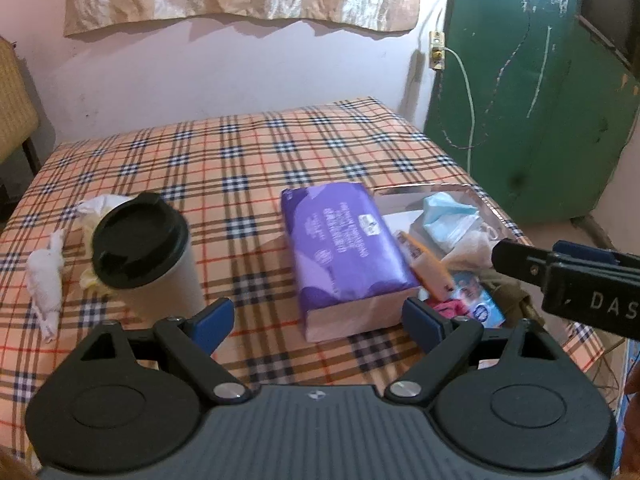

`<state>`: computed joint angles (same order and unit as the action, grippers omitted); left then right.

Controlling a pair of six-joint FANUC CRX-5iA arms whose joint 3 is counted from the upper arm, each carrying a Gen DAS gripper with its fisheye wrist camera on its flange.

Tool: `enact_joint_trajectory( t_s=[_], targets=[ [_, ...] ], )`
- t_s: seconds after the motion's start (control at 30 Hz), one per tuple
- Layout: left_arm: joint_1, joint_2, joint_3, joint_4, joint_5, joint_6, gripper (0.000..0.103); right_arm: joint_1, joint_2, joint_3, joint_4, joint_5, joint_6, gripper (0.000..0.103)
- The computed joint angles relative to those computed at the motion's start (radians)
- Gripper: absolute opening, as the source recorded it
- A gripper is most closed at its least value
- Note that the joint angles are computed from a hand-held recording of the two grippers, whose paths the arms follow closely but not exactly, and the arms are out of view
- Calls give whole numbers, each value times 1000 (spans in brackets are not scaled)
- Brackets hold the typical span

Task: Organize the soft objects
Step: 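Move both open tools back over the table toward the yellow tape roll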

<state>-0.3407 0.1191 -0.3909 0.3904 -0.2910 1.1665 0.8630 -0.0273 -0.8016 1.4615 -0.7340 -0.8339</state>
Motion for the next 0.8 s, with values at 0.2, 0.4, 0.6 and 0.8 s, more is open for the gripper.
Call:
enact_joint_trajectory(
  t_s=[0.2,0.4,0.6,0.8],
  targets=[
    [22,-26,-48,74,14,-61,94,12,20,19,2,15,12,84],
    [36,-51,-79,87,29,-85,94,19,42,46,9,26,31,85],
    [54,-76,-123,143,49,-137,94,27,66,74,15,41,53,85],
    [77,-109,-177,201,59,-191,94,40,97,109,26,67,78,86]
  ],
)
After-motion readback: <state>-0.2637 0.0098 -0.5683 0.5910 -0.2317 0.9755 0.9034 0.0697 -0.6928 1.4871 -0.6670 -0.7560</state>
